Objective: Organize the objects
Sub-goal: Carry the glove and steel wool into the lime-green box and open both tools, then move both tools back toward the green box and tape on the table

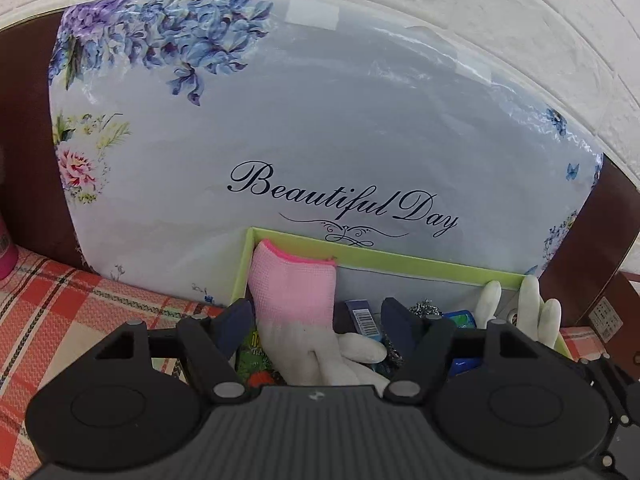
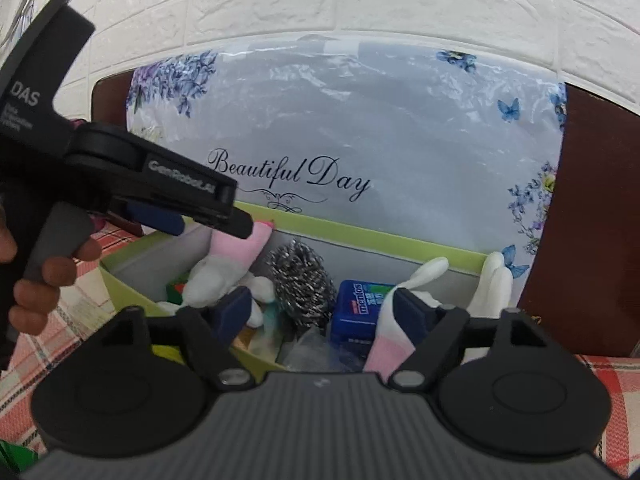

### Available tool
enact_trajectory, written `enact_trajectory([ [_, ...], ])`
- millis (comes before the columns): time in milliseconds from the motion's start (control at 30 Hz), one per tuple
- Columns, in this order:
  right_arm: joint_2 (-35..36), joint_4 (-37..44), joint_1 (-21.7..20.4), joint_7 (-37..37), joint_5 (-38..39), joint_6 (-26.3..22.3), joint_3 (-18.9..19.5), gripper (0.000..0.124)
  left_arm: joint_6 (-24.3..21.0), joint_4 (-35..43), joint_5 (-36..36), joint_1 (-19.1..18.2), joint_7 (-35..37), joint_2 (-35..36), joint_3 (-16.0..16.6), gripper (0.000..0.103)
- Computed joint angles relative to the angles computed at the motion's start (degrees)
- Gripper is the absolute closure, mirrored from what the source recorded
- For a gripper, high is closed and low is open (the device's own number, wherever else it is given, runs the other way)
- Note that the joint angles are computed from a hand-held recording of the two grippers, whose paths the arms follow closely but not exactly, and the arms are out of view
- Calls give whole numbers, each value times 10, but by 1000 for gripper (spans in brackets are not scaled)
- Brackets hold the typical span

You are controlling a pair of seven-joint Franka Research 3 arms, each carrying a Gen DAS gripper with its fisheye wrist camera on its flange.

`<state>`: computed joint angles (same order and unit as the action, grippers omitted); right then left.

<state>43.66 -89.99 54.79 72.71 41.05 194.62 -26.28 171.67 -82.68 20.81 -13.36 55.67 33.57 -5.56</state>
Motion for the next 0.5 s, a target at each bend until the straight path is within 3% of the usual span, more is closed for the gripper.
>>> enact_trajectory([
  [100, -19, -27, 14, 7, 24, 16, -3, 33, -10, -31, 5, -10, -16, -32, 9, 28],
  [167, -41, -51, 11, -1, 36, 49, 18, 21, -11, -60, 20, -17, -26, -61, 16, 28],
  [367, -139, -154, -17, -20, 33, 143, 96, 21, 19, -182, 62, -31, -79, -166, 20, 22],
  [500, -203, -232, -39, -19, 25, 187, 146, 21, 9, -239, 164, -67, -161, -220, 48, 19],
])
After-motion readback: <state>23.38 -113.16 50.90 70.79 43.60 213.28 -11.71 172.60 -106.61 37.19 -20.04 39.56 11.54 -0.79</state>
